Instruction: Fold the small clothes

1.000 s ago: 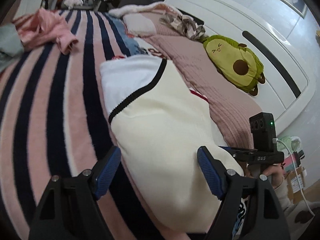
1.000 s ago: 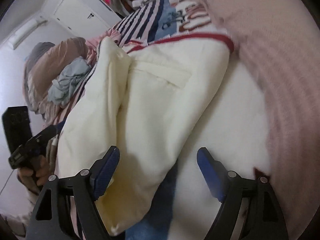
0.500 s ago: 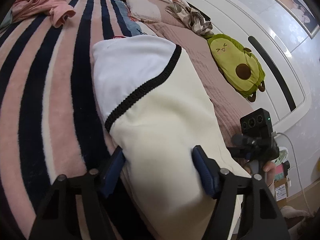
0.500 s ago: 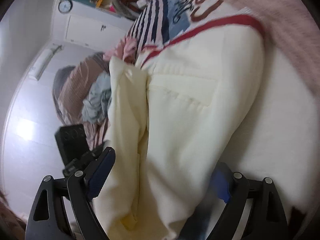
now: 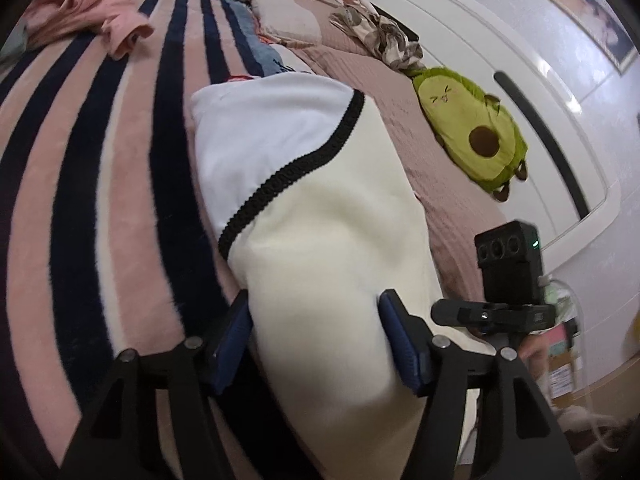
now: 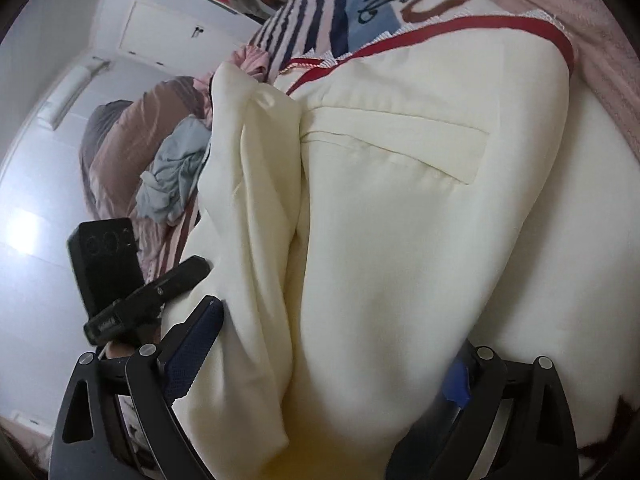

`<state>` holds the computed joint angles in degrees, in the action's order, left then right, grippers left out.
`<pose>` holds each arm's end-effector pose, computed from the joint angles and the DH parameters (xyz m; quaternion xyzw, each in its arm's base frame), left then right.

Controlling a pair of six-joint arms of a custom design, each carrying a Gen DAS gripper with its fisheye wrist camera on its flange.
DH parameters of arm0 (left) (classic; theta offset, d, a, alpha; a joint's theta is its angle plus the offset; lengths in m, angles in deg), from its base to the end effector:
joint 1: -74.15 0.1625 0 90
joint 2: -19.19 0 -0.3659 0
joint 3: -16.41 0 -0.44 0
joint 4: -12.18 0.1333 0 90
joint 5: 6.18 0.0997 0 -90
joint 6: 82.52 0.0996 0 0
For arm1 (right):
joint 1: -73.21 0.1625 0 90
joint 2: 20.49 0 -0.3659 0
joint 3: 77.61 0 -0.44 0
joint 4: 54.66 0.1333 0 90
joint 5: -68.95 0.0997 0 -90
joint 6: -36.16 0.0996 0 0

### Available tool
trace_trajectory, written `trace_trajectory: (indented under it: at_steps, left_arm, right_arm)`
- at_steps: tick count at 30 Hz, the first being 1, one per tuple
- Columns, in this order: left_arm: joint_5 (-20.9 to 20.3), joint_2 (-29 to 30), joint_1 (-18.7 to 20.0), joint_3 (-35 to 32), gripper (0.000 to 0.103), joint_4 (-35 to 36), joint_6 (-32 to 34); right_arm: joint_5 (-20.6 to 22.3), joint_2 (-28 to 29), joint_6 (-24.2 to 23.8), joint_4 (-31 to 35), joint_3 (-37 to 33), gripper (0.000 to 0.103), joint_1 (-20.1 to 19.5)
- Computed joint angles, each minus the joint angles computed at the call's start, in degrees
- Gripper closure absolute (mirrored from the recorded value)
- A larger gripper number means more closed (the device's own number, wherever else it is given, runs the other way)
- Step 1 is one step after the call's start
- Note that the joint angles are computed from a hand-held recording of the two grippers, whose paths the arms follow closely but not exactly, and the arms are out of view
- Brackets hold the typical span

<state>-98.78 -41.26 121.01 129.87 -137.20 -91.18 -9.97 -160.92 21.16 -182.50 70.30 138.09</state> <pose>-0.2857 -0.4933 0.0415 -0.2970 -0.9530 0.0401 0.0446 0.0151 -0.3270 0.3044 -0.0595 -0.9591 0.2768 0.0019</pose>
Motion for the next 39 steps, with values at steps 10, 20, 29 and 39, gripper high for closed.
trace_trajectory:
  at_steps: [10,20,29,39]
  left_arm:
    - [-2.65,2.39,1.46,-0.62,0.056,-0.51,-1.76]
    - [3.19,-4.37,-4.21,1.98,0.074,-0.97,-0.4]
    - [14.45,-23.47,-12.51,5.47,0.074,9.39,-2.05]
    - [32.24,-52.78,-21.7,4.96,0.074,37.5,-8.37]
  right_arm:
    - [3.85,8.21,-4.03,0.9,-3.54,0.053,-0.63]
    - [7.53,3.39,-6.83,1.31,-2.03,0.079,1.58]
    - [7.03,5.67,-0.41,-5.58,-3.49,0.08,18.78]
    - [2.41,33.97,11.42,-25.95,-12.65,0.08,46.05]
